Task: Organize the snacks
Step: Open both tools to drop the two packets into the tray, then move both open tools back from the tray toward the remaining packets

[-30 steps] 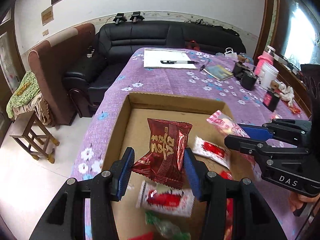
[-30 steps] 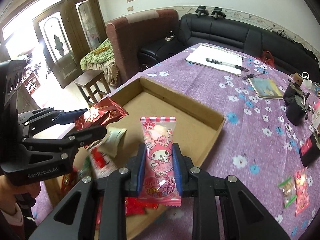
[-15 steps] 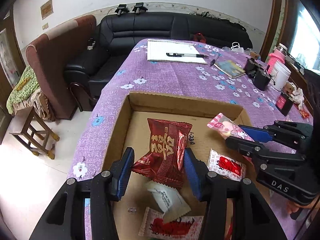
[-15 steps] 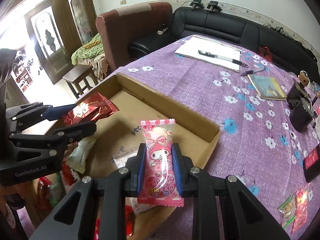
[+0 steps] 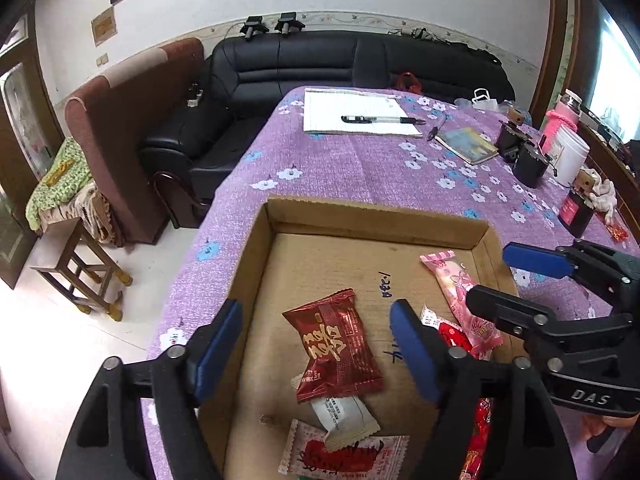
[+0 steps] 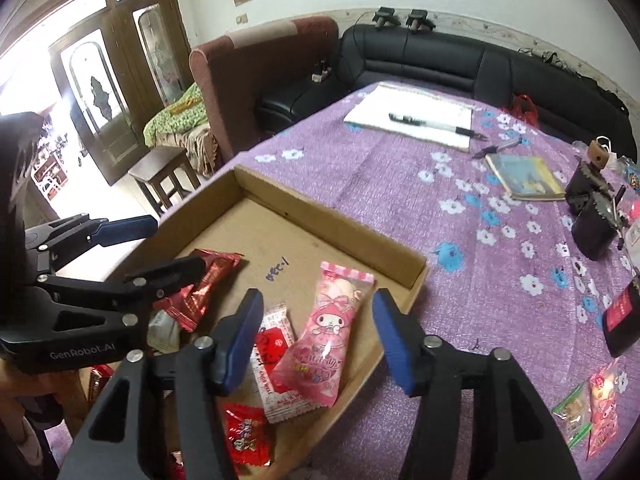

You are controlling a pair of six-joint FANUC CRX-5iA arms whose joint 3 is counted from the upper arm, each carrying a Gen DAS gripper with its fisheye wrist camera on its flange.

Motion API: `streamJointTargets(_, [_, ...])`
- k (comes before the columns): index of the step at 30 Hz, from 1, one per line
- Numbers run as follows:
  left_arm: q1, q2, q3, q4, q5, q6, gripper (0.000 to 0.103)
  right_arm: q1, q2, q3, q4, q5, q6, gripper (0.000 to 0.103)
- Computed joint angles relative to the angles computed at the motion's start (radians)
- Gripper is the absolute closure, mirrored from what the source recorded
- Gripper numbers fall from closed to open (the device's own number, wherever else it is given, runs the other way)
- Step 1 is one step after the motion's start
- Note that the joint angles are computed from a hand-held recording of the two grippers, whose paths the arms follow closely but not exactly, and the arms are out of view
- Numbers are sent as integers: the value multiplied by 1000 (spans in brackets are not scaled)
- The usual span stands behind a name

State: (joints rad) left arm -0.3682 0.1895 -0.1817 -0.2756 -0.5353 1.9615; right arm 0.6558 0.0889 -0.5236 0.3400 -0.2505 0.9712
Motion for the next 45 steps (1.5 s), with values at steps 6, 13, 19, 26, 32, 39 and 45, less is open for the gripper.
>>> streamJointTargets(6, [-22,-25,0,-55,-21,70,12,-1,-61,-85,162,44,-151,24])
streamJointTargets(13, [-48,-46,-3,-88,-44,126,5,-5,-128,-161,276,52,-265,22])
streamJointTargets(19, [-88,-71,1,-146,-71,193,1,-22,-188,-228,362,51,-368,21])
streamJointTargets(26, [-155,-88,13,-199,-110,263,1,-35,-289,-310,396,41,-432,16])
streamJointTargets(32, [-224,-82,31,-220,-122,301,1,-40,-381,-378,403,8,-454,11])
streamJointTargets(39, [-290,-52,69,-228,-137,325,1,-63,-478,-431,331,-50,-403,11])
streamJointTargets(45, [-339,-20,103,-235,-156,342,1,-102,-546,-468,260,-90,-335,10])
